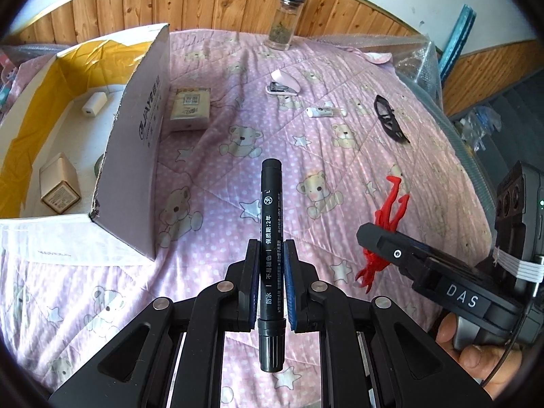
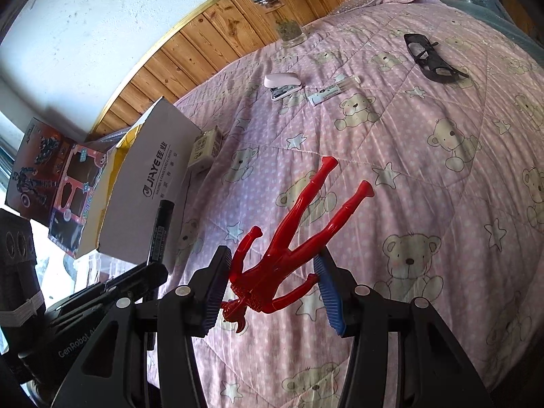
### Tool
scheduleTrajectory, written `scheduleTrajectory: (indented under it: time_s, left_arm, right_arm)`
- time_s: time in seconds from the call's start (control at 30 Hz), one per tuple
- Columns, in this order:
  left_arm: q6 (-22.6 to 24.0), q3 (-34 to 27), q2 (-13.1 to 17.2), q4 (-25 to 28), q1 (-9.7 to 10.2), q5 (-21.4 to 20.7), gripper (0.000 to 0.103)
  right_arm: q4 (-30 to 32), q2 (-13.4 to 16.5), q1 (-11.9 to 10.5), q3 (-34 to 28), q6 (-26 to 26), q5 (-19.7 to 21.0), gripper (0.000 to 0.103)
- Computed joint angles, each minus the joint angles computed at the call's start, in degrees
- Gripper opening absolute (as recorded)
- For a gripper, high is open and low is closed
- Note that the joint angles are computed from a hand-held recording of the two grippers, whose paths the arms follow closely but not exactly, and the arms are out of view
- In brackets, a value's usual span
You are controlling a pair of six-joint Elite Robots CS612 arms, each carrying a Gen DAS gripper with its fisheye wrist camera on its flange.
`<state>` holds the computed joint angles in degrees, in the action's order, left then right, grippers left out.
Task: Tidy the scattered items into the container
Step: 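Lift the marker with the left gripper and the figure with the right toward the white box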
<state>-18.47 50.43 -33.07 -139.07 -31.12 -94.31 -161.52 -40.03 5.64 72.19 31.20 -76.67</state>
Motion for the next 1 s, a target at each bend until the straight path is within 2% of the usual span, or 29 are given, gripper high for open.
scheduleTrajectory:
  time_s: [0.43, 1.0]
  left_arm:
    - [-0.75, 6.28, -3.72, -6.72, 0.78, -1.07, 0.013]
    - [-4.68, 11.45, -6.6, -13.44, 2.92, -3.32, 0.013]
  right_arm:
    - [-1.52, -3.09, 2.35, 3.14, -4.05, -0.17, 0.052]
    - [-0.26, -4.07, 4.91, 1.1, -8.16, -0.3, 0.052]
